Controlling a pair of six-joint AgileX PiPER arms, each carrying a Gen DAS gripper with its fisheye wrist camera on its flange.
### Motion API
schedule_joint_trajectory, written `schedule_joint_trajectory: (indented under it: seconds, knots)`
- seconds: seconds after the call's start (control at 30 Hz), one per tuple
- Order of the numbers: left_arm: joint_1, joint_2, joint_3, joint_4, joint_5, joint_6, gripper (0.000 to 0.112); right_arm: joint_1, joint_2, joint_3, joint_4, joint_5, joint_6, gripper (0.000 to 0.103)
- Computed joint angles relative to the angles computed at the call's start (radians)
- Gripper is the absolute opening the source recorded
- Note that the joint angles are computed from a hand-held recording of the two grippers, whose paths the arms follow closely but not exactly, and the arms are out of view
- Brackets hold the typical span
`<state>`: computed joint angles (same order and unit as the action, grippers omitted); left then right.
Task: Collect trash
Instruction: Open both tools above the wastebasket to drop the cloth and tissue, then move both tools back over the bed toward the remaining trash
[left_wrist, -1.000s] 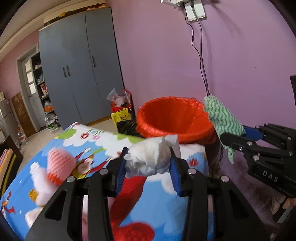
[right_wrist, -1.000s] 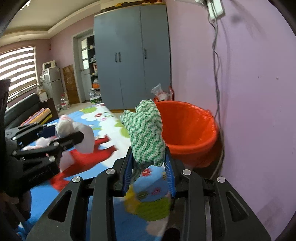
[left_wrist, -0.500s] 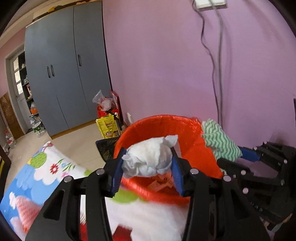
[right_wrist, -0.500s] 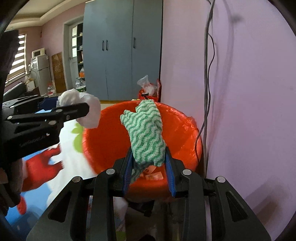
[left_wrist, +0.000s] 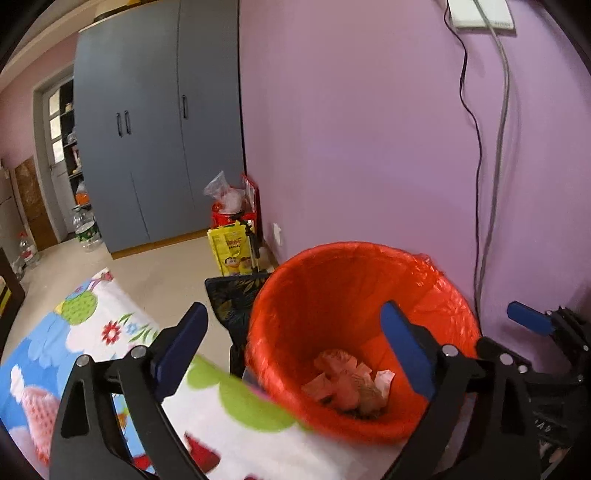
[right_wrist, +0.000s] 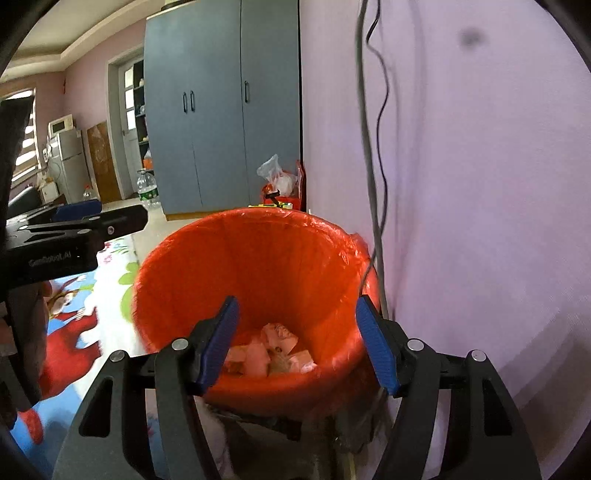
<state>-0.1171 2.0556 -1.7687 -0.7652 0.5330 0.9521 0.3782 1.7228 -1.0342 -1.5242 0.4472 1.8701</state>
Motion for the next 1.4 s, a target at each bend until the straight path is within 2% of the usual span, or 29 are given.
schedule_joint_trajectory:
  seconds: [0.07,0.17,0.3,0.43,0.53,0.67,0.83,0.93,1.0,1.1,1.27,1.4]
  knots:
    - [0.023,-0.052,0.071,-0.029,0.004,0.038,0.096,0.048,-0.044,0.047,0.01,0.035,0.025,0.063]
    - [0.05,-0.168,0.23,-0.07,-0.033,0.11,0.098,0.119,-0.105,0.102,0.041,0.092,0.053,0.067]
    - [0.113,-0.306,0.412,-0.162,-0.019,0.251,0.098,0.25,-0.173,0.148,0.092,0.185,0.085,0.068]
    - [0.197,-0.431,0.583,-0.212,-0.026,0.389,0.098,0.362,-0.173,0.13,0.164,0.256,0.072,0.072]
    - [0.305,-0.501,0.678,-0.263,0.031,0.5,0.098,0.443,-0.143,0.085,0.219,0.303,0.024,0.072]
    - [0.511,-0.559,0.761,-0.326,0.174,0.657,0.098,0.52,-0.095,0.014,0.283,0.338,-0.042,0.073]
    - [0.762,-0.564,0.783,-0.369,0.327,0.804,0.098,0.6,0.0,-0.098,0.363,0.356,-0.127,0.074]
    - [0.88,-0.53,0.757,-0.378,0.381,0.854,0.098,0.63,0.052,-0.161,0.402,0.351,-0.17,0.074]
    - [0.929,-0.499,0.728,-0.381,0.379,0.878,0.098,0.644,0.092,-0.209,0.427,0.345,-0.21,0.074]
    - [0.965,-0.444,0.683,-0.38,0.337,0.882,0.098,0.666,0.148,-0.278,0.461,0.342,-0.275,0.074]
    - [0.974,-0.323,0.543,-0.304,0.277,0.736,0.098,0.687,0.211,-0.368,0.508,0.349,-0.356,0.074]
    - [0.968,-0.252,0.459,-0.246,0.283,0.643,0.098,0.689,0.237,-0.406,0.543,0.347,-0.393,0.074]
